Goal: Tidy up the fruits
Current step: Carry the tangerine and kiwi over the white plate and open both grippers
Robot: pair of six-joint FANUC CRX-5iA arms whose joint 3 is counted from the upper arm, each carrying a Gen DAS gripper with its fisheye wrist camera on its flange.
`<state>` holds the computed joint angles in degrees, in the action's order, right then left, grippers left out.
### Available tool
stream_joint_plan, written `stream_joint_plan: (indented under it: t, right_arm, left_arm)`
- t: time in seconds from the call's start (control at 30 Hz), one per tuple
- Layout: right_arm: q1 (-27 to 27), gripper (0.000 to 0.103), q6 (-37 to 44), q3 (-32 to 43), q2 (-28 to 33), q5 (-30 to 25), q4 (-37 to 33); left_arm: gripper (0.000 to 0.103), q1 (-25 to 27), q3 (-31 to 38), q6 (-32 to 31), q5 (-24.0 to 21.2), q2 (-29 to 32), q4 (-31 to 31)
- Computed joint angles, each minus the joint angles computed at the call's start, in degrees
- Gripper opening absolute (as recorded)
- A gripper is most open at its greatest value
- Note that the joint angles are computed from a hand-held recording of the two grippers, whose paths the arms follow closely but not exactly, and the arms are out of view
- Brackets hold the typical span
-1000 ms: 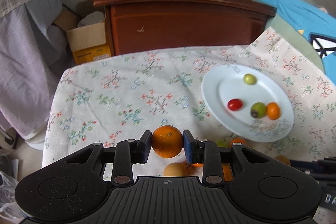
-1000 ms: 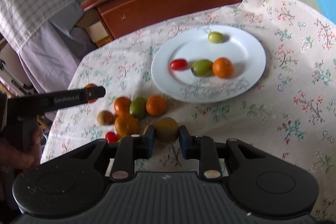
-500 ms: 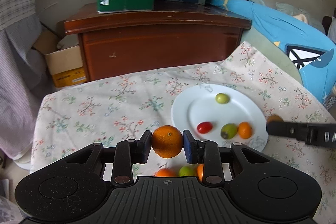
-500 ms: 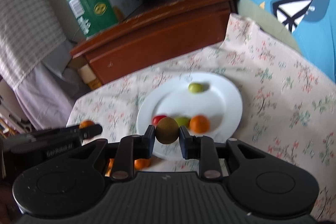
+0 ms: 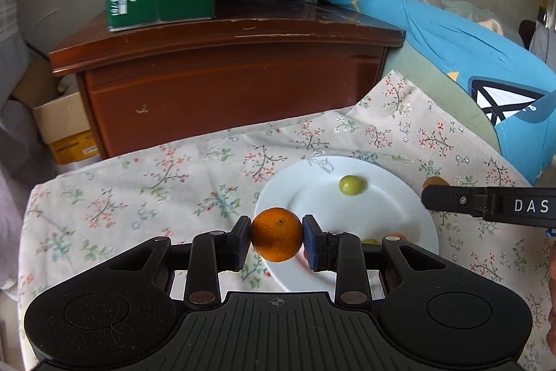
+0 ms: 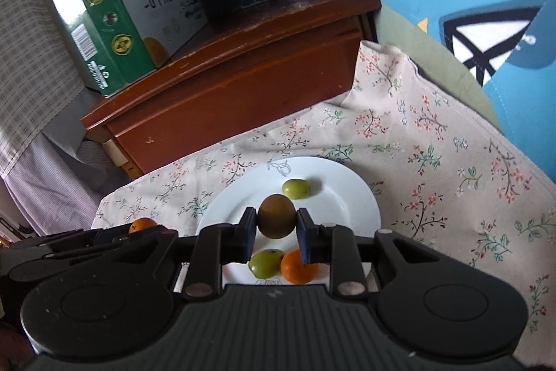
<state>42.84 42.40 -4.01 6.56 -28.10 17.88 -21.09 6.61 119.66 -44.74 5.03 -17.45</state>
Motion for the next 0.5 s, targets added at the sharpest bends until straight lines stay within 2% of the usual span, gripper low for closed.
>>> stream_joint_plan:
  t: [0.5]
  right_arm:
    - [-1.29,0.025,6.55,6.75,5.66,-4.79,-8.37]
  left_arm:
    - [0.029,2.03,2.81,-5.39,2.31,6.11,6.55]
